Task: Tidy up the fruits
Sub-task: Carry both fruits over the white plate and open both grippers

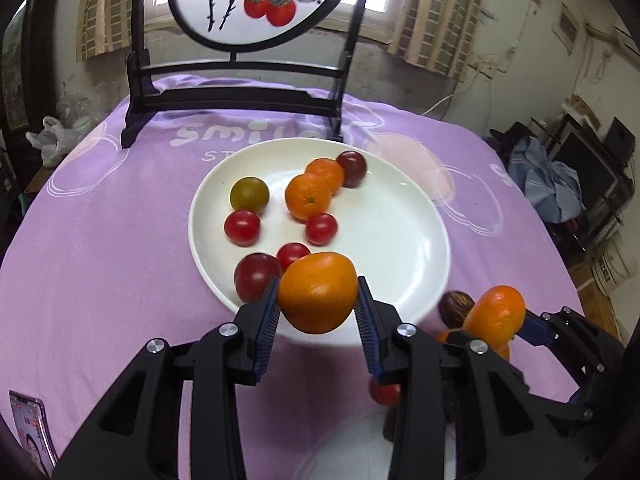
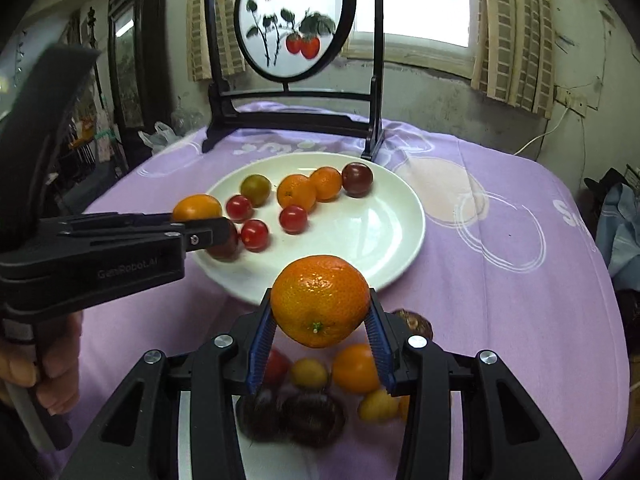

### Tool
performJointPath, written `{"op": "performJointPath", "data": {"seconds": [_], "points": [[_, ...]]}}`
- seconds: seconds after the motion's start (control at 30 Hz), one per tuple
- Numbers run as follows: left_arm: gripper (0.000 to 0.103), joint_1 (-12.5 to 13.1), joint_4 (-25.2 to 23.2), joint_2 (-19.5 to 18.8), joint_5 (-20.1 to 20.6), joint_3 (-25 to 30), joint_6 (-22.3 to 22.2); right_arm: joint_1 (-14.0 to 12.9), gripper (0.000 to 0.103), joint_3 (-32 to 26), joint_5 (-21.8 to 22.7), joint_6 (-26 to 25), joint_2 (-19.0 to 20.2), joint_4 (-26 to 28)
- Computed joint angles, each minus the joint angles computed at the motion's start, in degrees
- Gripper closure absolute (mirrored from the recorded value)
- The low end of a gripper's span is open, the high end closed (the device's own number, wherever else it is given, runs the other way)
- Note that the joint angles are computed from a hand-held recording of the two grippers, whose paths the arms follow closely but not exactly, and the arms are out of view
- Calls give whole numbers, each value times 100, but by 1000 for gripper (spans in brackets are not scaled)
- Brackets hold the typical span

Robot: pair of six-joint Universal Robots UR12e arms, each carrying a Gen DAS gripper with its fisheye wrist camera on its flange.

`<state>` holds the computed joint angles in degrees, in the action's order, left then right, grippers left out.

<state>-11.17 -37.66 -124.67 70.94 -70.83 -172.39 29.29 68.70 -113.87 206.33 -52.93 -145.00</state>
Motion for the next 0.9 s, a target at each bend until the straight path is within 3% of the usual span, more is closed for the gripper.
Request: {"op": "performJointPath", "data": {"seconds": [0.17,0.37,0.4,0.47,0.63,0.73,0.9], "points": [[67,-62,-311,-339,291,494,-109,-88,59,-478,112,-105,306,430],[66,-159,-131,-478,753,657,-151,-117,58,-733,198,-108,492,660],[63,-168,-129,-503,808,696,-236,-121,52,-777,204,-102,521,718],[37,-177,-183,-510,855,739,-416,-94,37,-811,24,-15,544,738],[22,-198,510,-279,1078,337,-420,-27,35,-564,-57,-50,386,527],[14,-188,567,-73,1211,82,-472,39,25,-294,-297,-61,216,332],[11,-97,719,290,902,-451,-695,71,21,311,-433,276,-167,-111]]}}
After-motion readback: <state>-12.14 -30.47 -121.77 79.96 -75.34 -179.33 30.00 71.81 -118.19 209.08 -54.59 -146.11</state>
